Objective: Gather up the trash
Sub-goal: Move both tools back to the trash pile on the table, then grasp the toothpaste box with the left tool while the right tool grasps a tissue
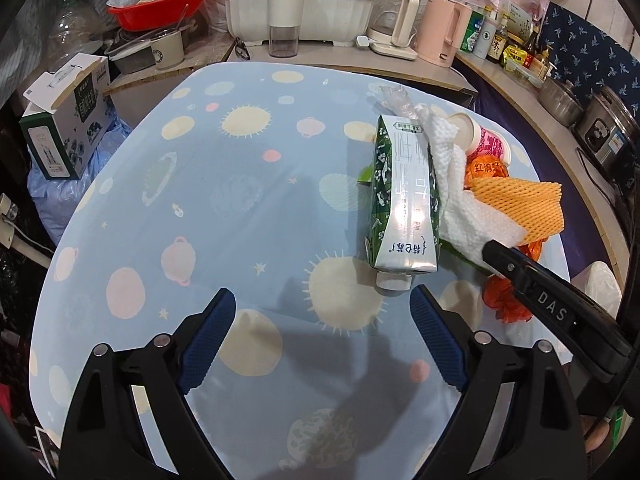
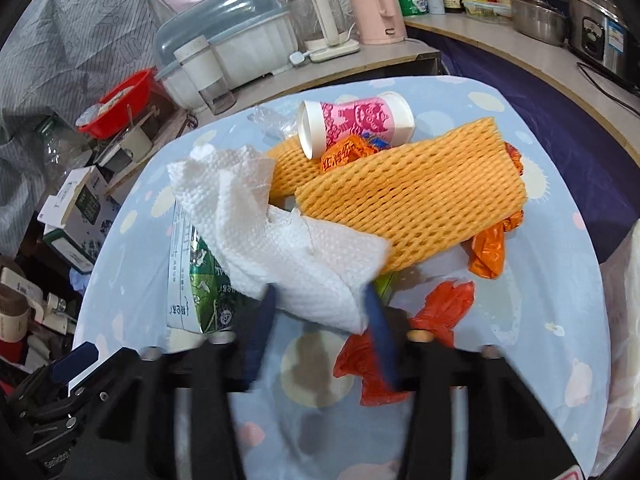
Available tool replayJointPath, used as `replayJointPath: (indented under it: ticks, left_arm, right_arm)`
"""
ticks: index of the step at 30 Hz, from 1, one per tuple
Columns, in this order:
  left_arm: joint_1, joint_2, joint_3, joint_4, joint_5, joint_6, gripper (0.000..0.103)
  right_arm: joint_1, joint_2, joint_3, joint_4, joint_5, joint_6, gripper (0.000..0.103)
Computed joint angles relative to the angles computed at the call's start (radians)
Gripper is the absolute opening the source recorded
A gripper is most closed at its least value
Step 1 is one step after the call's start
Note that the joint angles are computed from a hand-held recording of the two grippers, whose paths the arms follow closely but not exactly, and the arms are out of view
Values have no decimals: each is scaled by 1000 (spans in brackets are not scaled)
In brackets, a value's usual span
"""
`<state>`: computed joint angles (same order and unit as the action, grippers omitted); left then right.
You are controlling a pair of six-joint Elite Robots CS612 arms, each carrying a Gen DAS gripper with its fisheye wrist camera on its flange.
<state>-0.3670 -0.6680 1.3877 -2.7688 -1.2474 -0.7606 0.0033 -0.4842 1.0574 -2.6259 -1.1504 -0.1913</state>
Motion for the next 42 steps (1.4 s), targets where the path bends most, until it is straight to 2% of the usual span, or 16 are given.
replayJointPath:
  ticks: [1,3,15,18,20,21,22,24,25,36,38,40,41,42]
  left_arm:
    - [1,1,-1,1,-3,0,85]
    - [0,3,-4,2,-8,1,85]
    - [-18,-5,5,-6,-7,1,85]
    - [-25,-10,9,-9,-3,-1,85]
    - [-29,-13,12,-11,0,-3,85]
    - [-32,-14,13,-10,2,-3,85]
    - [-34,-16,15,-11,4,-3,85]
    - [-37,-19,19,-8,11,-9,87]
    - [-37,-20,21,-7,11,-12,87]
    - [-10,-19,27,15,13,-49,87]
    - [-5,-15,23,18,8,-52,87]
    - [-1,-11,20,21,1,-53,87]
    - [1,-10,19,23,-3,-54,87]
    - [1,-8,19,24,-6,-55,87]
  right_arm:
    - [-2,-2,2,-1,4,-2,3]
    - [-7,-10,18,-28,17,3,1]
    - [-69,-128,174,-254,126,72,1]
    - [-82,-146,191,-256,133,65,1]
    - [-82,-148,189,-226,122,41,6]
    - [-80,-147,189,-211,111,27,14]
    - [-78,-145,190,-199,108,16,30]
    - [-73,-135,190,-190,109,7,55]
    - [-70,-130,189,-186,109,2,59]
    - [-15,-17,30,-15,50,-28,60]
    - [-11,-5,8,24,47,-38,56]
    - [-7,-1,-2,66,53,-61,25]
    - [-6,-2,-1,78,53,-74,17]
    - [-5,-5,3,86,57,-88,4]
